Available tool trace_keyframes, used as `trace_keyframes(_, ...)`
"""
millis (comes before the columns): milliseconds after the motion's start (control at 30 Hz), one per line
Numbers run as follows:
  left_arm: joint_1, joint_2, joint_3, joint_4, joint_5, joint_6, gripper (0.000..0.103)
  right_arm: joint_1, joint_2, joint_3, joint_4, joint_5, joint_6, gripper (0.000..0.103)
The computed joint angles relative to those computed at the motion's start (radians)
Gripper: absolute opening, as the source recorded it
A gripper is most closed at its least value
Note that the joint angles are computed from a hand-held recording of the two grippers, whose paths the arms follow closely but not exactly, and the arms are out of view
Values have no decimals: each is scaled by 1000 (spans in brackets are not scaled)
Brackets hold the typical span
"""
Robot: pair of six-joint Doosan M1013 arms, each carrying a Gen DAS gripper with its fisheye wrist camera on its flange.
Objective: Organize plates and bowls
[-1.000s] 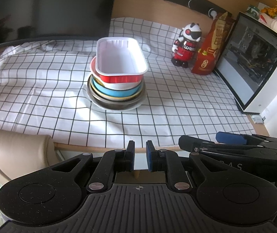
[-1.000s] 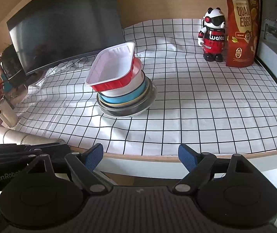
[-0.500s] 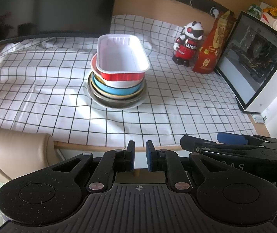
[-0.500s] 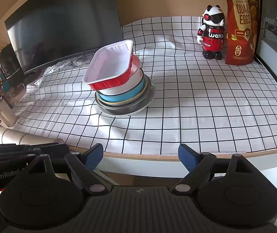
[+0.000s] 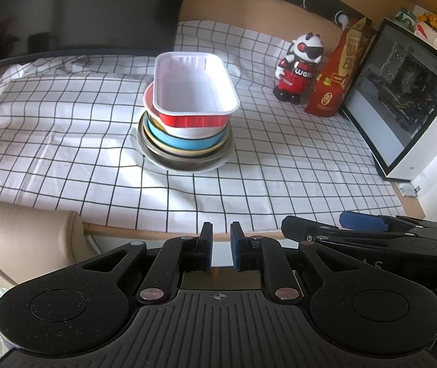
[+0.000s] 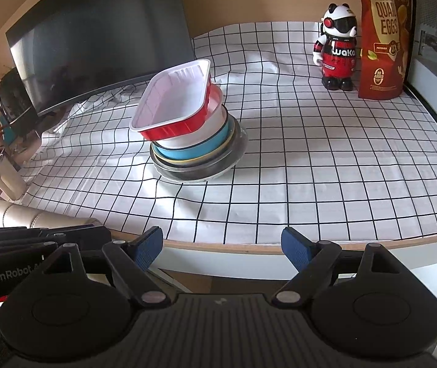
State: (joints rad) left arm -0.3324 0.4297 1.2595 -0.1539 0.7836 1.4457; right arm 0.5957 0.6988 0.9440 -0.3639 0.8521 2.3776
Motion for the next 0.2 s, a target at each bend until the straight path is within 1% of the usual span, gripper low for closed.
trace_keyframes(200,5,6,-8,29,-2,-29,16,-5,12,-12,24,-24,-28,85)
